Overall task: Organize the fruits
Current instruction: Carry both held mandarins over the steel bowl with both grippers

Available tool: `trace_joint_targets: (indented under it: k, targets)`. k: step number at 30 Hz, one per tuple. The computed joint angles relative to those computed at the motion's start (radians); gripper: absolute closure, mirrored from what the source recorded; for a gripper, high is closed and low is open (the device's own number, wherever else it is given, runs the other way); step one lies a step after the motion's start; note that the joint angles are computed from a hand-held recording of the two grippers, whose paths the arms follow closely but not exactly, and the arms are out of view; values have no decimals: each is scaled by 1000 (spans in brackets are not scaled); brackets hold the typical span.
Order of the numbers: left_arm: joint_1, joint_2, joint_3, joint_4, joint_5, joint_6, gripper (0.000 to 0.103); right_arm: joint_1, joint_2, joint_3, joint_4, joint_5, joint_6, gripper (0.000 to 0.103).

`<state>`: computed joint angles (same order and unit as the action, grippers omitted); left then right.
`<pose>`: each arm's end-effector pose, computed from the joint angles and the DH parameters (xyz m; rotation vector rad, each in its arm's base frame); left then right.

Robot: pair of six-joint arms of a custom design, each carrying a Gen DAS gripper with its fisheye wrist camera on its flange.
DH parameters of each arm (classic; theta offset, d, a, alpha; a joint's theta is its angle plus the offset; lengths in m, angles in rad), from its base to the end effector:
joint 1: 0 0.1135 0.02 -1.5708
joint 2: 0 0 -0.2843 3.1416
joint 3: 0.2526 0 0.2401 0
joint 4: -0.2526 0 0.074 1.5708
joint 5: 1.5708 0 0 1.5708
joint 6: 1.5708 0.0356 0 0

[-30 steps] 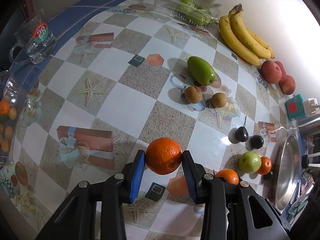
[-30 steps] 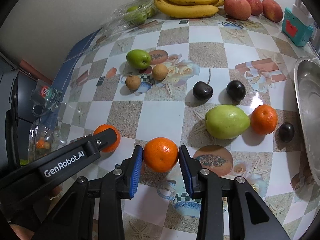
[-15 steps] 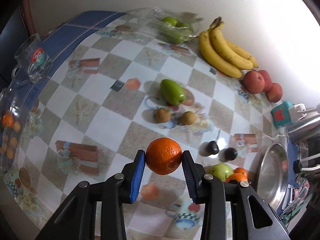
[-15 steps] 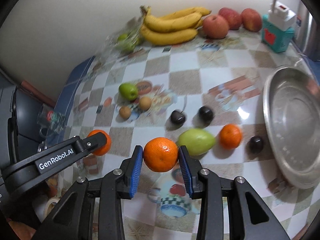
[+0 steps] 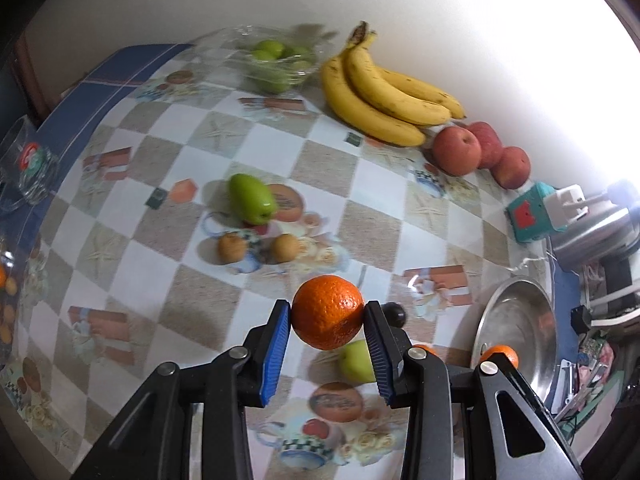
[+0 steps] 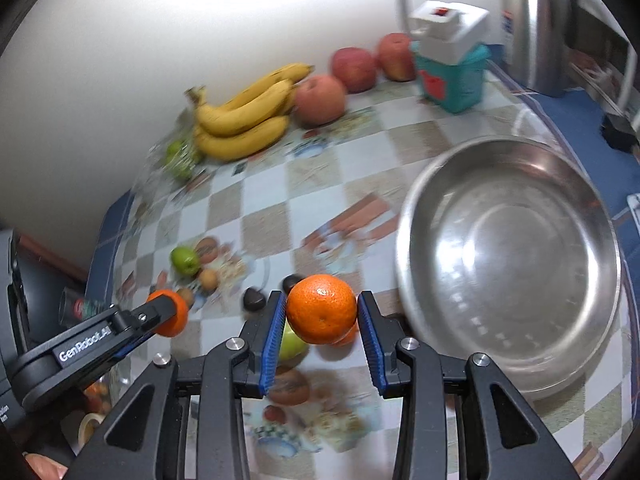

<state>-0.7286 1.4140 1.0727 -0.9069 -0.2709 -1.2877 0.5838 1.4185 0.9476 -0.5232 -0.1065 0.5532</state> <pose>0.1922 -0.1587 0.2703 -0.8136 2.6143 -0.1777 0.2240 0.1525 0.2508 -0.0827 2.6583 0.5441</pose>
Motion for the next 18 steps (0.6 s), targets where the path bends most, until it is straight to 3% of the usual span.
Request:
trace_joint_targets:
  k: [18]
  targets:
    - [-71, 329, 302, 110, 12, 161, 63, -369, -6, -30, -22, -56, -103, 65]
